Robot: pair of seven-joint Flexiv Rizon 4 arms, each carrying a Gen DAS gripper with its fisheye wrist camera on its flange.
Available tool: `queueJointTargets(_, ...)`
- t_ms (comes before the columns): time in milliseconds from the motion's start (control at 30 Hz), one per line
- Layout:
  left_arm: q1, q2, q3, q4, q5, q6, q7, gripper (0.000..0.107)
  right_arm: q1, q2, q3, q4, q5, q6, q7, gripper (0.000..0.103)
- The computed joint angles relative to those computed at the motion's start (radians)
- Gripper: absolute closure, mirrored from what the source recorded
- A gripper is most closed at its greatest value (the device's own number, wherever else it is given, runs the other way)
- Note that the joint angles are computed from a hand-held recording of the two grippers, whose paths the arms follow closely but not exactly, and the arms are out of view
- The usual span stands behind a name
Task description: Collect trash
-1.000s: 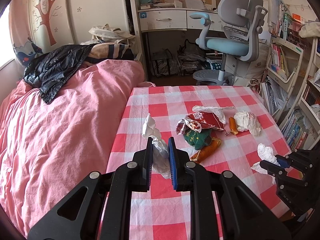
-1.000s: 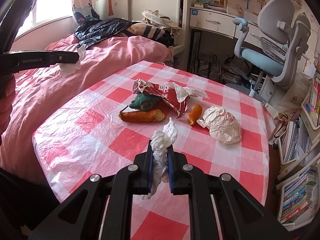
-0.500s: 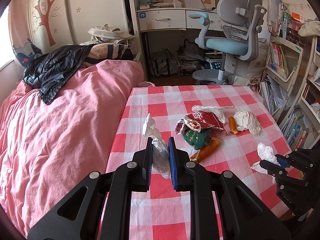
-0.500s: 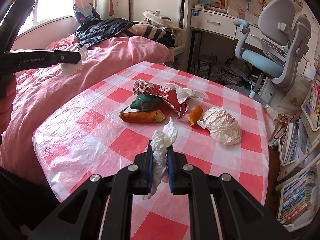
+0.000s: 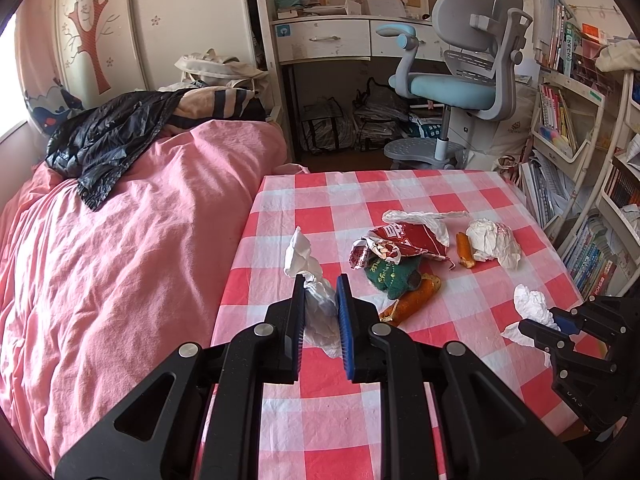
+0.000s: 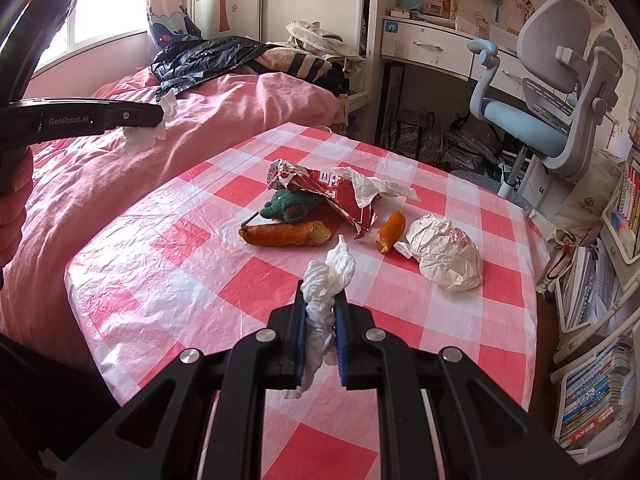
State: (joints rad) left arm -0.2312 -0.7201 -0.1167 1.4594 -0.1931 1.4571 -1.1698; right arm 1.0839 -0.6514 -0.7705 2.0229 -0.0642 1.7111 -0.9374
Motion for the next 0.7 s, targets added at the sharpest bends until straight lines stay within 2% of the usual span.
queueJointTargets(467,0.007,-0.002,-0.011,-0.002,-0.002,-0.008,0.005,0.093,0.013,-0.002,-0.017,0.001,0.015,0.011,-0.001,0.09)
queueJointTargets(700,0.091,0.0,-0.138,0.021,-0.074,-0.053,0.09,0.093,0.062,0.005,-0.058,0.031,0.102,0.089,-0.024,0.09)
